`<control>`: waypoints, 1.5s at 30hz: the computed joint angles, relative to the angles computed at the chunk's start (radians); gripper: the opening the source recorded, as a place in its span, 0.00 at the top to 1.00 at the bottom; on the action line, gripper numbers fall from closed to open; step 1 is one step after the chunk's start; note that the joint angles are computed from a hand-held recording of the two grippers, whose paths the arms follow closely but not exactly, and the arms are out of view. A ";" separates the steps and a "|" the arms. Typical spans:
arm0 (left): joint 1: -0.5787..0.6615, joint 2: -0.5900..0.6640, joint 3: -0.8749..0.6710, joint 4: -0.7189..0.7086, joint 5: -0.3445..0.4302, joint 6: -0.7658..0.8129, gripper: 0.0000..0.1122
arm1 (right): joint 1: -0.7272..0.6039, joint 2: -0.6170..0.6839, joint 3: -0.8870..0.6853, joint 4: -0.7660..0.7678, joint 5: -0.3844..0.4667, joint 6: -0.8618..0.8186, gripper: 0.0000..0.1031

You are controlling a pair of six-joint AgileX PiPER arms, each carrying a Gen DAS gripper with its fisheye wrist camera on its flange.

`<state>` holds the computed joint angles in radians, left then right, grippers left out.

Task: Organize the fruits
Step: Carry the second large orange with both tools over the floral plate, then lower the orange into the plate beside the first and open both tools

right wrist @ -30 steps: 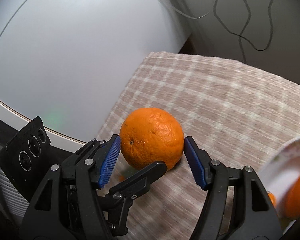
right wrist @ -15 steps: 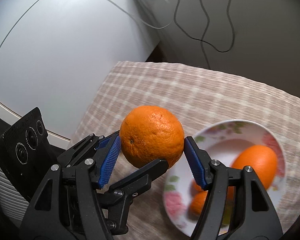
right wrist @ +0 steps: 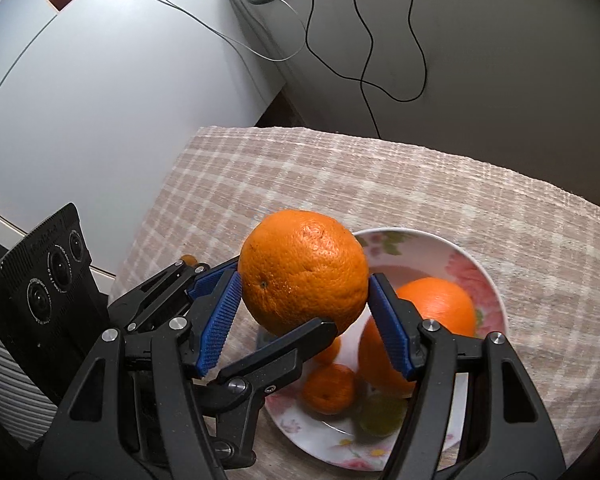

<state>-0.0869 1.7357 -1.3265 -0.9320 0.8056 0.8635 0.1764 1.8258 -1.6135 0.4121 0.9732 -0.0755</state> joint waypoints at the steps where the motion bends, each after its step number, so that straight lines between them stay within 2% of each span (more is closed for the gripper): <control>1: -0.003 0.000 0.000 0.003 -0.003 -0.003 0.37 | -0.004 -0.003 0.003 0.002 0.004 -0.007 0.34; 13: -0.009 -0.004 -0.002 0.040 -0.008 -0.037 0.37 | 0.008 0.009 0.006 -0.005 -0.008 0.002 0.34; 15: -0.015 -0.005 0.000 0.050 -0.020 -0.042 0.37 | 0.005 0.011 0.008 0.000 -0.008 0.004 0.33; 17: -0.043 -0.014 0.009 0.116 -0.067 -0.071 0.37 | 0.009 0.007 0.014 -0.010 -0.021 0.011 0.33; 19: -0.044 -0.024 0.026 0.099 -0.087 -0.045 0.41 | 0.015 -0.002 0.013 -0.028 -0.032 0.019 0.33; 27: -0.032 -0.053 0.015 0.077 -0.051 -0.019 0.41 | 0.034 -0.003 -0.012 -0.050 -0.028 0.025 0.33; 37: -0.023 -0.094 0.061 0.083 -0.047 -0.008 0.41 | 0.046 -0.057 0.054 -0.068 -0.081 0.043 0.33; 43: -0.002 -0.162 0.120 0.099 -0.060 0.001 0.41 | 0.061 -0.122 0.109 -0.101 -0.117 0.058 0.33; 45: 0.011 -0.184 0.137 0.096 -0.059 0.009 0.41 | 0.071 -0.150 0.135 -0.124 -0.138 0.072 0.30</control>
